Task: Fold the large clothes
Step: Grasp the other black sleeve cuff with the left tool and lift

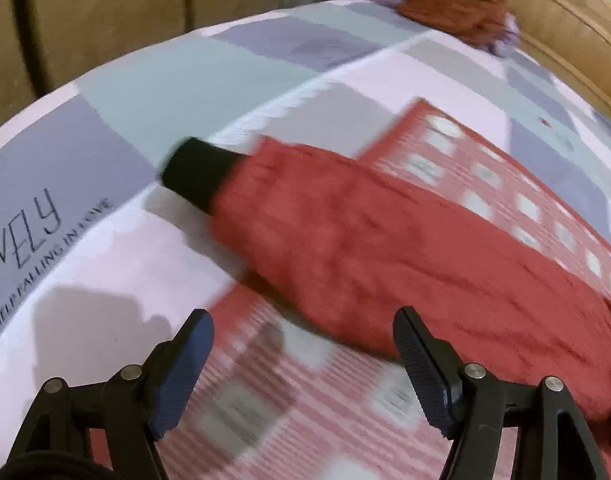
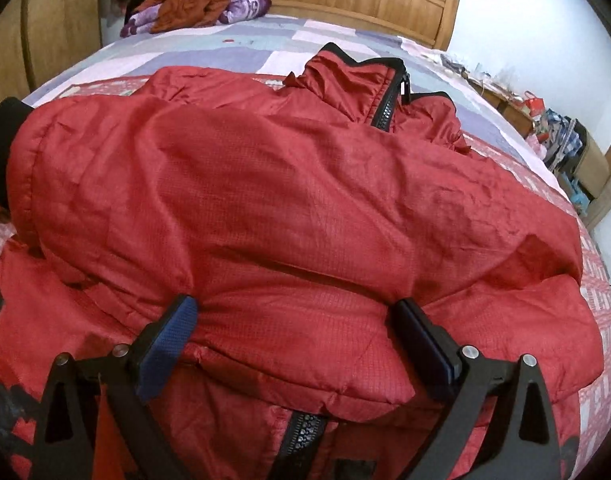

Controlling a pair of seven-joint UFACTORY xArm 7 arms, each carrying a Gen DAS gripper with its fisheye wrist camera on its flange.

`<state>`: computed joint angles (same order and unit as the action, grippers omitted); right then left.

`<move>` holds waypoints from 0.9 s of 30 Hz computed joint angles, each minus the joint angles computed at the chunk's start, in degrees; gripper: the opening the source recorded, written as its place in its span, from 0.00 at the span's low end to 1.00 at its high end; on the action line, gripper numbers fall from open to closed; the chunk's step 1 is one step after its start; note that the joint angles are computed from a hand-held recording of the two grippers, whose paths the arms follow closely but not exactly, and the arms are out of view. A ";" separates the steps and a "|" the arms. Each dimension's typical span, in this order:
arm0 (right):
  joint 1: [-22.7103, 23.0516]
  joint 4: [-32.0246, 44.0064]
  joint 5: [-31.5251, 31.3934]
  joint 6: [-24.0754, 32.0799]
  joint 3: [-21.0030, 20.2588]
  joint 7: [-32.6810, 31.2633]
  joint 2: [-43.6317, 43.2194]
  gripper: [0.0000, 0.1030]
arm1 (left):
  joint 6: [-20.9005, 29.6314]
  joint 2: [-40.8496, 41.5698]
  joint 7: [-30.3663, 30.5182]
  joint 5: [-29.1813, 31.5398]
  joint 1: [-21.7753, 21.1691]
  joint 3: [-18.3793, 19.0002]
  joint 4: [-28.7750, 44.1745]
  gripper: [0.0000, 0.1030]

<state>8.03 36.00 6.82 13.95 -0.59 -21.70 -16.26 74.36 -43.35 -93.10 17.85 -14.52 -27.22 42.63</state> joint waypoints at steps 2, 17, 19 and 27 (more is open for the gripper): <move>0.32 -0.52 0.50 -0.67 -0.69 -0.84 -0.15 0.98 | -2.59 -2.85 0.13 -0.41 -0.02 2.73 -3.65 0.75; -1.07 -1.57 -2.86 -1.28 0.93 2.71 -1.26 0.98 | -20.57 -0.80 7.38 0.71 6.63 8.73 -11.10 0.11; -1.04 -1.58 -3.03 -1.32 0.88 2.79 -1.23 0.98 | -19.14 0.00 9.16 2.03 7.12 7.15 -8.90 0.08; -1.48 -1.69 -4.09 -1.48 1.27 3.67 -1.30 0.99 | -14.95 4.63 15.66 9.83 7.82 0.20 5.13 0.07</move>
<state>6.55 34.31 2.72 12.47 0.68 -18.03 -17.56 59.41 -38.72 -77.44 27.68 -6.70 -27.02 47.76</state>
